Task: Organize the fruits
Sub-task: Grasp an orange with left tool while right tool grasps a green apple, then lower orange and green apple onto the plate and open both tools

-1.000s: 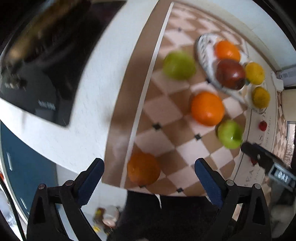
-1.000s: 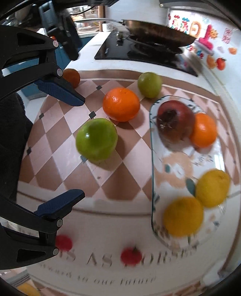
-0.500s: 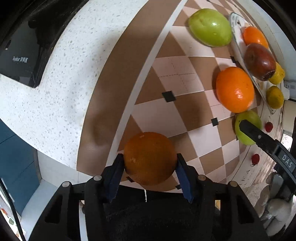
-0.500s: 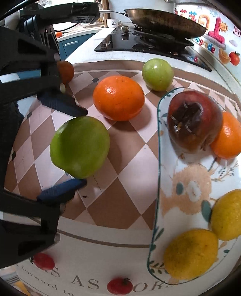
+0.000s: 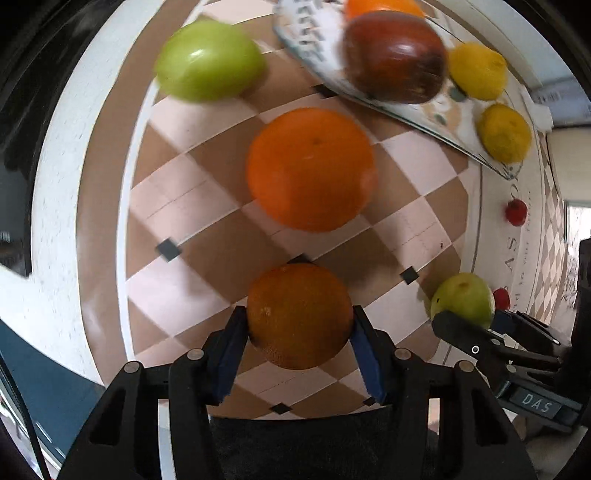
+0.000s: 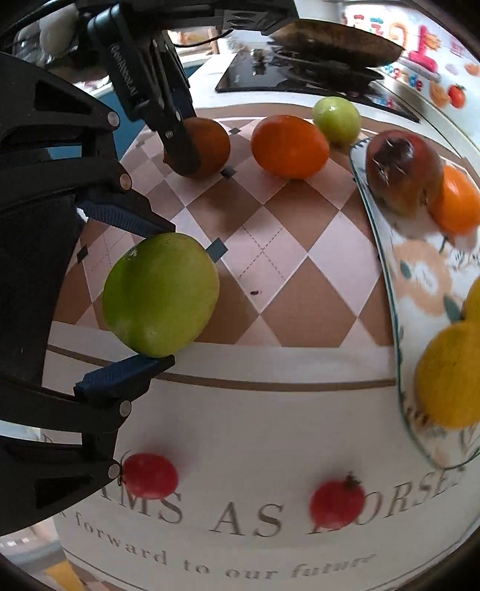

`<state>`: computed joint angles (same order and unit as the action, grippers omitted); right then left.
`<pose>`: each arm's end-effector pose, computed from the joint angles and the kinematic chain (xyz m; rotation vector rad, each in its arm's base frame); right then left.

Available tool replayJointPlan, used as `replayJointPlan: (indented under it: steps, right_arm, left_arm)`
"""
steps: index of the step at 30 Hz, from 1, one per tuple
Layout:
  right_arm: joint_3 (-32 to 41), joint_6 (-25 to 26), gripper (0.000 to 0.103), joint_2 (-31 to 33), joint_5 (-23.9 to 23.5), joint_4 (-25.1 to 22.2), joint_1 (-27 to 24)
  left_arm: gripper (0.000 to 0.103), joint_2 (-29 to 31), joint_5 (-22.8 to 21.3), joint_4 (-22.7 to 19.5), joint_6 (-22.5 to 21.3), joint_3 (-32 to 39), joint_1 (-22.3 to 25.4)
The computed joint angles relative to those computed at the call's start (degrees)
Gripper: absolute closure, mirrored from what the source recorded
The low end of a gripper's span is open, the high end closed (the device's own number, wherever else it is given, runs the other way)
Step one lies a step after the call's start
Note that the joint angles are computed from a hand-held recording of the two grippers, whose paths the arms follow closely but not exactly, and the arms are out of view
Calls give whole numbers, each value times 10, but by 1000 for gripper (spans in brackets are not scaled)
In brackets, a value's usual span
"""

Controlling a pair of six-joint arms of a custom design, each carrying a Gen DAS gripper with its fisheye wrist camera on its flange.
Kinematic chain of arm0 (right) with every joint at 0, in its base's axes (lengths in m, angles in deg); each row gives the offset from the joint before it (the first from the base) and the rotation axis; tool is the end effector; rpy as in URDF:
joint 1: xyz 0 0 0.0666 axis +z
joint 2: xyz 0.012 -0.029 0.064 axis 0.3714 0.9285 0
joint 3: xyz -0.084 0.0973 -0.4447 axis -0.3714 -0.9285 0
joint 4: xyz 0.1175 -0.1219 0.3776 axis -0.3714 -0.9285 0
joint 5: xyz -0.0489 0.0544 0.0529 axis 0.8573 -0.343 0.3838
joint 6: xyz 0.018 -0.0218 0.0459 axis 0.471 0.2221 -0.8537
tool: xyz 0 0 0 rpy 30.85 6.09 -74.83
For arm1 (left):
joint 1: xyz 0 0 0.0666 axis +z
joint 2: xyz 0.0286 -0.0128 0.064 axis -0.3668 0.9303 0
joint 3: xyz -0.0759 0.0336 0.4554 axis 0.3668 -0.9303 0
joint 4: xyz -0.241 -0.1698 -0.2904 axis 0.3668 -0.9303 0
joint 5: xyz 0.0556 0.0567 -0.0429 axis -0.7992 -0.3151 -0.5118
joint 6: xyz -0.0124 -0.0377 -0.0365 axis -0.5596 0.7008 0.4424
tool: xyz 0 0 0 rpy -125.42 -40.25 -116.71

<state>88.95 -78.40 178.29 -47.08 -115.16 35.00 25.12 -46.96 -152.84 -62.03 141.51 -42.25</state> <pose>0.4818 0.1277 0.3222 -0.1632 -2.9251 -0.6015 0.5014 -0.1982 0.3318 -0.0330 -2.9676 0.2450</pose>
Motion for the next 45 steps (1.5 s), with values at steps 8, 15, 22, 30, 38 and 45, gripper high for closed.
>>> replayJointPlan:
  steps: [8, 15, 22, 30, 38, 45]
  right_arm:
    - [-4, -3, 37, -4, 20, 12, 17]
    - [3, -7, 26, 2, -6, 4, 9]
    - [11, -18, 25, 12, -3, -6, -2]
    - [3, 5, 39, 0, 17, 13, 1]
    - [12, 21, 39, -13, 39, 19, -4]
    - [57, 14, 39, -25, 11, 27, -50]
  left_arm:
    - [51, 2, 2, 1, 2, 3, 2]
    - [51, -9, 0, -18, -27, 7, 39]
    - [51, -5, 4, -26, -31, 12, 45]
    - [51, 1, 4, -26, -30, 19, 40]
    - [51, -5, 7, -42, -37, 58, 40]
    - [51, 24, 41, -65, -30, 185, 28]
